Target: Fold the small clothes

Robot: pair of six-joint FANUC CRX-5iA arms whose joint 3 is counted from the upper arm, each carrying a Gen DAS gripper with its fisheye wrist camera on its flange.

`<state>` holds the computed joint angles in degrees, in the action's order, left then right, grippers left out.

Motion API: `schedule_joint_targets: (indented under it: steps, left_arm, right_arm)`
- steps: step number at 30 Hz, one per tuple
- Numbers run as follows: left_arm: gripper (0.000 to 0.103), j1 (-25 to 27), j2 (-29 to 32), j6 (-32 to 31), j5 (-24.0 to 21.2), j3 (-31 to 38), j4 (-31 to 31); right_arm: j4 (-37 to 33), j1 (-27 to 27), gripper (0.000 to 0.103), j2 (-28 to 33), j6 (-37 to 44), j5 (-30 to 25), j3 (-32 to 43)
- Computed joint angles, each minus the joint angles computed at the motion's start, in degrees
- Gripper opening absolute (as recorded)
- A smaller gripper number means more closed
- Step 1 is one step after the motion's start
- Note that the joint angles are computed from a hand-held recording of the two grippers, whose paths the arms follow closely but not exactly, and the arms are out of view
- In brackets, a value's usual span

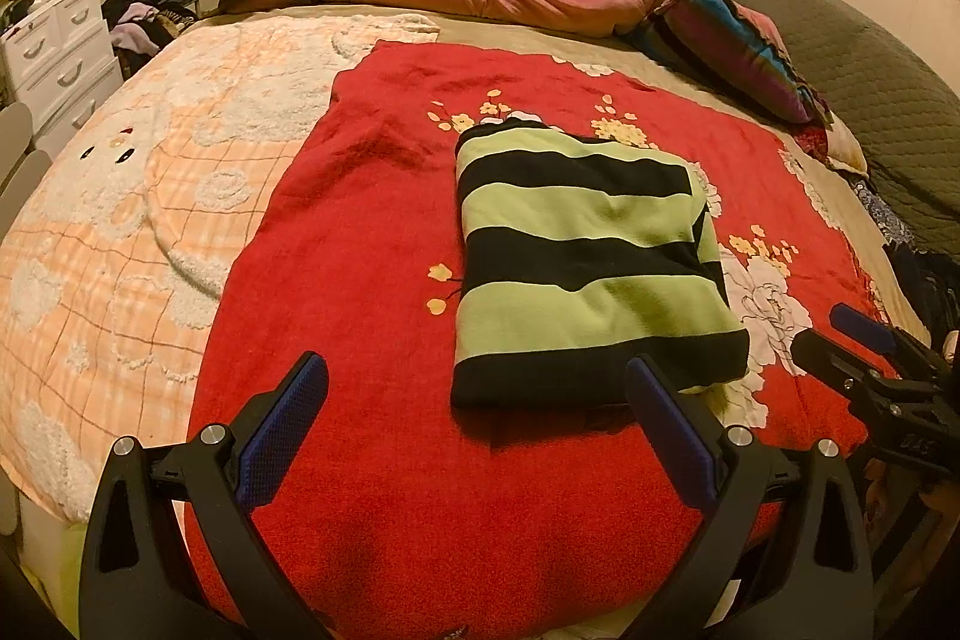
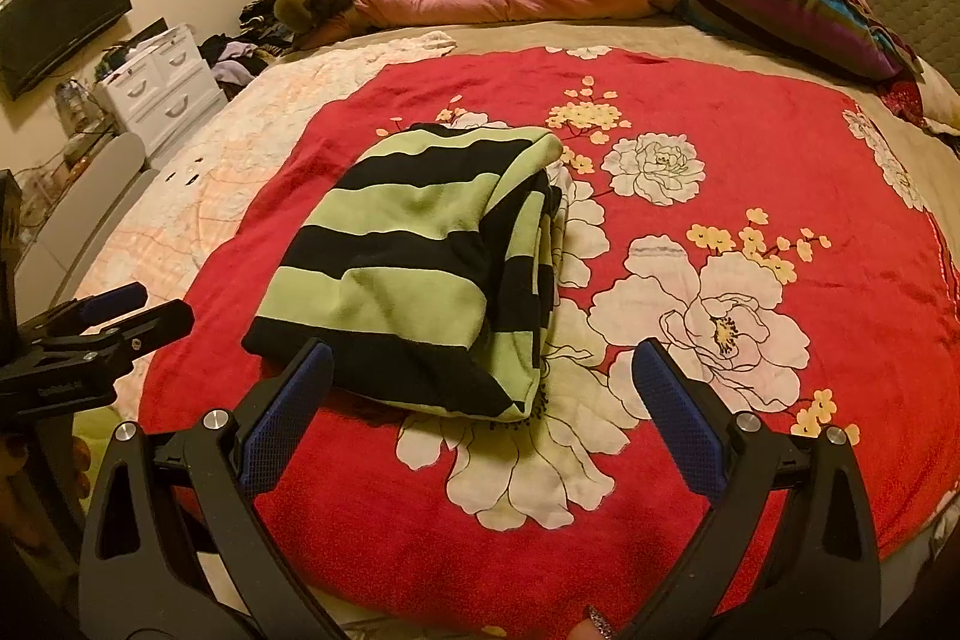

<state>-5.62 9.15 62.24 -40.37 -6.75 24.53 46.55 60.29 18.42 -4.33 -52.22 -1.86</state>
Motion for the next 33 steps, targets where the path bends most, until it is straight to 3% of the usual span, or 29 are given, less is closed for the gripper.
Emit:
schedule_joint_targets:
  steps: [16, 22, 29, 31, 33]
  left_arm:
    - [0.099, -0.7, 1.1, 2.6, -1.1, 1.9, -3.5]
    - [0.099, -1.5, 1.9, 5.5, -2.4, 3.9, -7.7]
    - [0.099, 0.5, 3.0, 0.5, -4.4, 2.6, -0.5]
    - [0.099, 1.5, 3.9, 2.4, -4.3, 3.5, -1.0]
    - [0.099, 3.8, 7.0, 7.7, -7.1, 7.5, -3.3]
  right_arm:
    - [-1.3, -0.1, 0.094, 0.7, 0.8, -0.7, 0.8]
    - [-1.7, -0.3, 0.094, 0.8, 0.9, -0.6, 0.7]
    - [-2.9, -1.0, 0.094, 0.9, 0.8, 0.0, 0.5]
    - [-2.9, -1.6, 0.094, 0.5, 0.2, 0.5, -0.3]
    - [-2.7, -2.6, 0.094, -0.9, -1.7, 1.9, -2.5]
